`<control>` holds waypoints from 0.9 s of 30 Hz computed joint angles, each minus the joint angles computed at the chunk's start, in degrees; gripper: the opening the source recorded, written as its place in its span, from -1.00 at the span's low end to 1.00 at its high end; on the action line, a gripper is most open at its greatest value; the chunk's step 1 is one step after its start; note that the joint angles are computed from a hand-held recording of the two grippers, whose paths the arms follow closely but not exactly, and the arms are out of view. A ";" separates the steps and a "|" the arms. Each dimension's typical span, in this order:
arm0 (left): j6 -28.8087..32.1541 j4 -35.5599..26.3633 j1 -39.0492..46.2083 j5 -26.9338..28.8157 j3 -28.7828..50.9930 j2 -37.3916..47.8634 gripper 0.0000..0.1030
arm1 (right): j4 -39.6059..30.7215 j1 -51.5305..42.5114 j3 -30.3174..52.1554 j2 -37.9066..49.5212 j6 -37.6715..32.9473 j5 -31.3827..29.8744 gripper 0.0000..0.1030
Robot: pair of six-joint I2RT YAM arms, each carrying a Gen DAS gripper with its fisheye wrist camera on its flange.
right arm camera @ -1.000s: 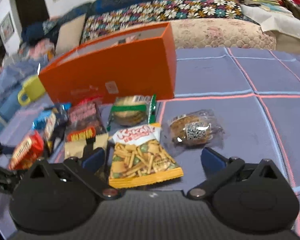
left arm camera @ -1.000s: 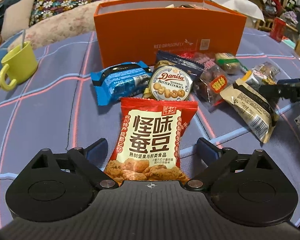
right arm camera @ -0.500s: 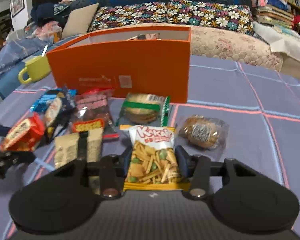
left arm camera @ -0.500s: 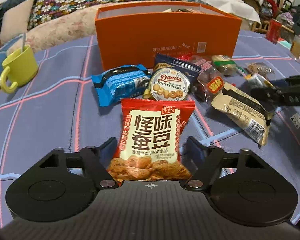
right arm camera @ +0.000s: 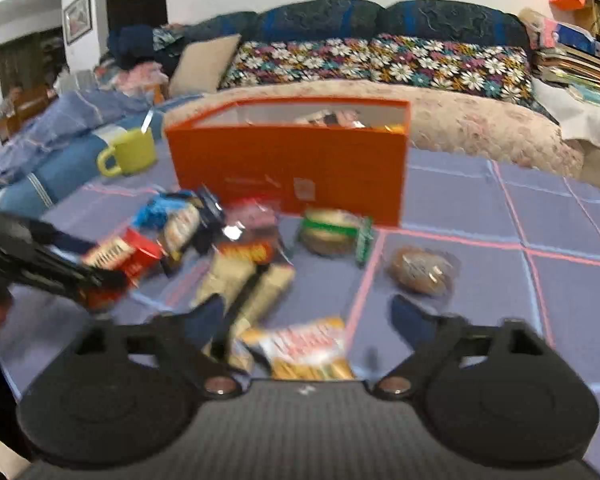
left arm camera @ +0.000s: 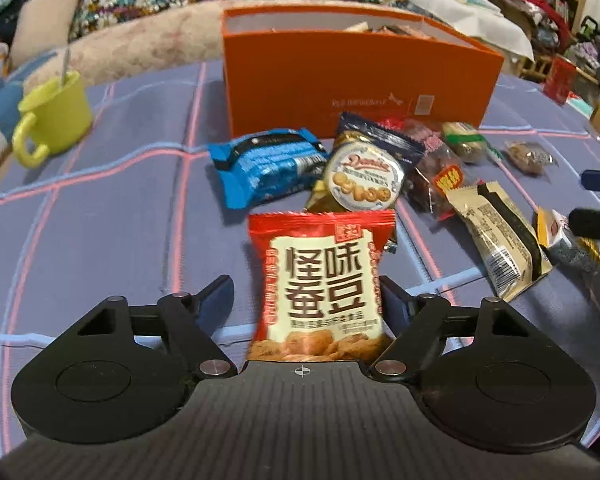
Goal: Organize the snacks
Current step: 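Grasp the white-and-black wafer bar with the right tool while the left regrasps the bean bag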
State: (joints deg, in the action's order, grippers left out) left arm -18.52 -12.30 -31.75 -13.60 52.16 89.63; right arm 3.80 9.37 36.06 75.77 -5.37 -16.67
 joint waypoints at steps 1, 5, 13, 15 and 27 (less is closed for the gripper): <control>0.32 -0.15 -0.47 -0.30 0.42 0.55 -0.11 | -0.32 1.20 0.78 1.05 -0.05 0.07 0.86; 2.71 0.69 -3.36 -4.33 0.35 1.42 -0.08 | -1.41 6.77 5.32 7.93 -0.68 3.31 0.86; 2.42 1.18 -1.00 -1.64 -1.92 -0.99 0.05 | -0.60 11.76 9.16 14.53 -1.64 7.40 0.05; 2.31 0.95 -0.44 -1.06 -2.29 -1.55 0.03 | -0.12 10.65 7.48 13.19 -1.81 5.14 0.03; 3.58 2.03 -3.04 -2.97 -0.91 0.78 -0.01 | 0.67 7.06 2.14 8.47 -2.05 2.97 0.42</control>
State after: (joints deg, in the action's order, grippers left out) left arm -14.93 -10.27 -34.79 -16.57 51.25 90.40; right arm 4.47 16.43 38.20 84.25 -7.41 -13.70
